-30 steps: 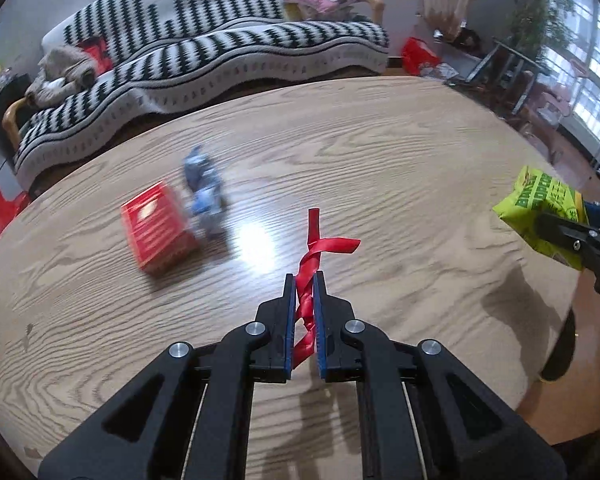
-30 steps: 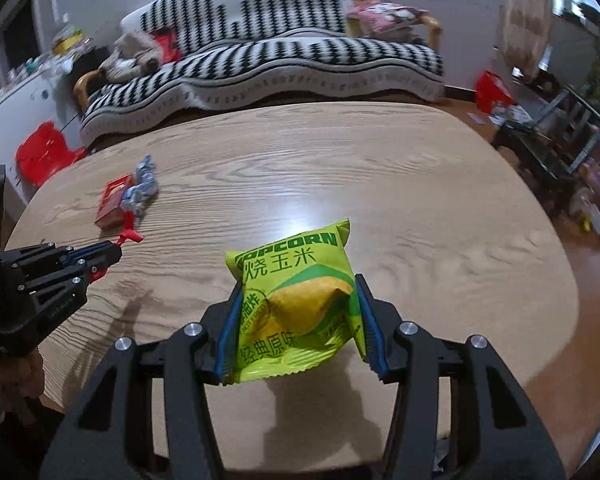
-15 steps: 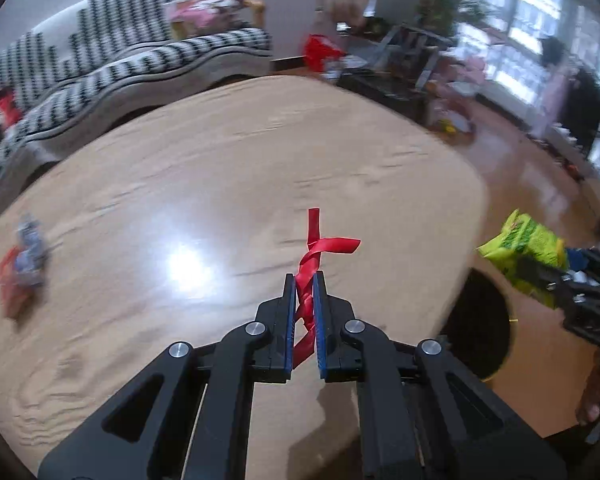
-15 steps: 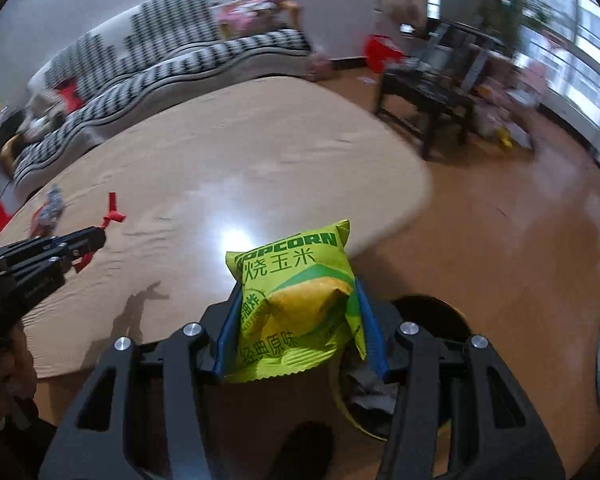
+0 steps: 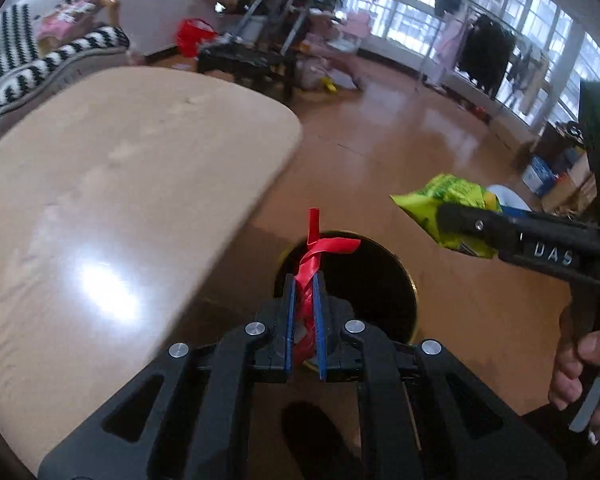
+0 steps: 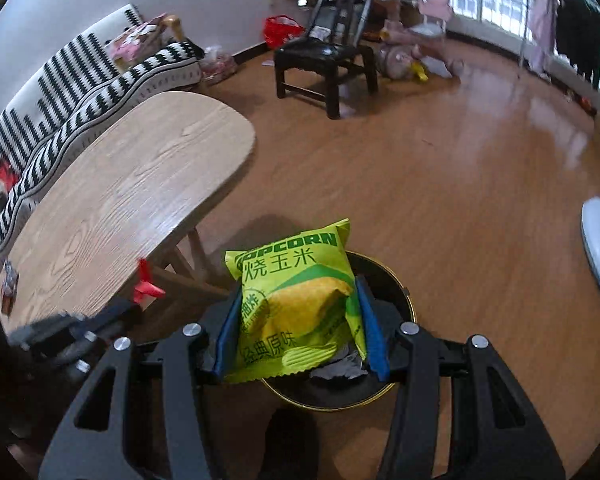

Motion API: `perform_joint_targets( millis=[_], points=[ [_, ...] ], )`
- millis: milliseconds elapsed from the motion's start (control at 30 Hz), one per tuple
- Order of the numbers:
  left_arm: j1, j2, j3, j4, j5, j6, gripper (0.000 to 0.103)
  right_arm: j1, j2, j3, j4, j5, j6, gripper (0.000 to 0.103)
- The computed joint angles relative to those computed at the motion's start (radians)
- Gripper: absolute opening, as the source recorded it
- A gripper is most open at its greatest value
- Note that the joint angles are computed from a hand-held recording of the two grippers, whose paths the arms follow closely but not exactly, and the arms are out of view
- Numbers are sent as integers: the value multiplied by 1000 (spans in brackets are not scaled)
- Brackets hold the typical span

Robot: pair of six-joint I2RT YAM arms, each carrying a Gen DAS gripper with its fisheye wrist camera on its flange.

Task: Collect trash
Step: 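Carry ribbon and popcorn bag to the black bin and open both tools, then swing both tools back over the table toward the cigarette pack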

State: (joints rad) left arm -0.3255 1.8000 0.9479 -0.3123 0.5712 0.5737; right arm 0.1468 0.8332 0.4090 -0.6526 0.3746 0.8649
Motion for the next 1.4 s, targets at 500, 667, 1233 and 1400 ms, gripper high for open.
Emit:
perform_joint_targets(
  millis=[500, 667, 1233, 1400],
  points=[
    [-118, 123, 48, 44, -43, -88, 8, -134, -60, -19, -7, -78, -47, 53],
    [-142, 159, 87, 41, -44, -106, 8, -110, -50, -12, -13, -63, -23, 53],
    [-89, 132, 101, 9, -13, -88, 78, -50, 11, 35, 13, -19, 5, 81],
    [59, 29, 94, -57, -11, -1, 91, 73, 142, 119, 80, 35, 31, 87]
  ],
)
